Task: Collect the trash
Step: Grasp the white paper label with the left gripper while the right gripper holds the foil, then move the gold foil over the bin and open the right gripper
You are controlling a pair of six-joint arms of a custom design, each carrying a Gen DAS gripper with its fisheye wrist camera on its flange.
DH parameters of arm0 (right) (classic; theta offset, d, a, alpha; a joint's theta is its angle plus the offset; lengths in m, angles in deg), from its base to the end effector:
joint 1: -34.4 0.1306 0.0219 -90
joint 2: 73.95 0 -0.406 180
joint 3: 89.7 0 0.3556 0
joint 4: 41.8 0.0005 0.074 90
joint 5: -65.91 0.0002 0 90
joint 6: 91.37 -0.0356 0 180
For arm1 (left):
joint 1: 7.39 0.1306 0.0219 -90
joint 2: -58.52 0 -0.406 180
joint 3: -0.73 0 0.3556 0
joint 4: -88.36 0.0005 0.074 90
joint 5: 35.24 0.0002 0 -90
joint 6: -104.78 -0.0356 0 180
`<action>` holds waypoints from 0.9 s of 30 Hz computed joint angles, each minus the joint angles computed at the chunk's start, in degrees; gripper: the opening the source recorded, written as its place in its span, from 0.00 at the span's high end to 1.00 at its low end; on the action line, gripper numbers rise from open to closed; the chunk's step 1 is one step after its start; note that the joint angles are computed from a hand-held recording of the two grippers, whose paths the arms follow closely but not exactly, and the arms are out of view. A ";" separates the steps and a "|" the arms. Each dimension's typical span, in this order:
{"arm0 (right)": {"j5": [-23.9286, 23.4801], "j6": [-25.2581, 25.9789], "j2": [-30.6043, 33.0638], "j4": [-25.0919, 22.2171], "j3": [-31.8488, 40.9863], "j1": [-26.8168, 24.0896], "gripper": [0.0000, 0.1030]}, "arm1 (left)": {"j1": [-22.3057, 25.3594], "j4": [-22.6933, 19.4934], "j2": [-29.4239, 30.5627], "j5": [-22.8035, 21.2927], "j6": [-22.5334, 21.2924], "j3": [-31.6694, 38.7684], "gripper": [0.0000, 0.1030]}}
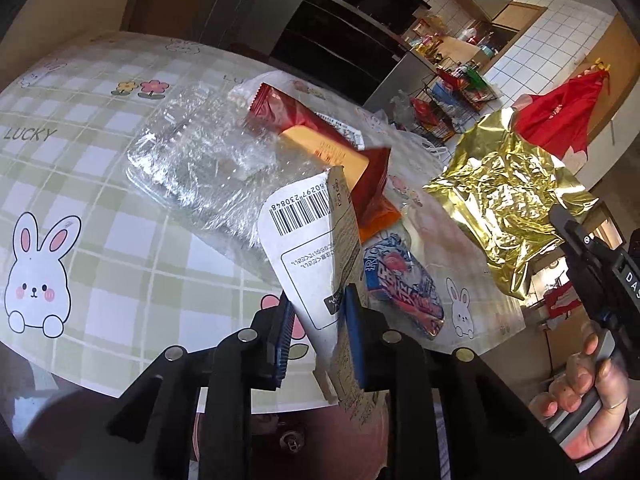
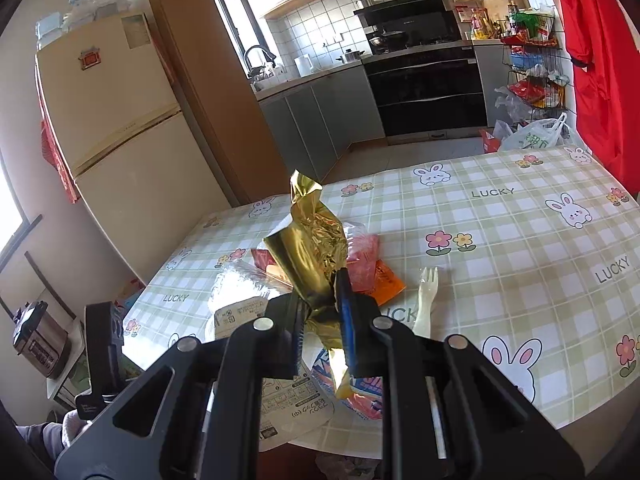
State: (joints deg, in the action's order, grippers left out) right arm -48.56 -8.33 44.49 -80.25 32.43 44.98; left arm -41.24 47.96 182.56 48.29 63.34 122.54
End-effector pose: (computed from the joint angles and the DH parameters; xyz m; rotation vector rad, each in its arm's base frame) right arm 0.6436 0.1347 0.4497 -0.3148 2.1624 0.6385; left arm 0.5707 -0.3785 0.3790 -0.3639 2.3575 -0.5877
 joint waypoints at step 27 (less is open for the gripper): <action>-4.10 4.69 -13.41 -3.75 -12.99 0.35 0.82 | -5.96 -0.65 -20.52 -22.02 -1.51 -11.98 0.77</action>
State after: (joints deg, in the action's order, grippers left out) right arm -52.66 -3.64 31.08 -83.99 19.44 45.34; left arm -47.20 47.31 162.04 26.27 61.83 110.56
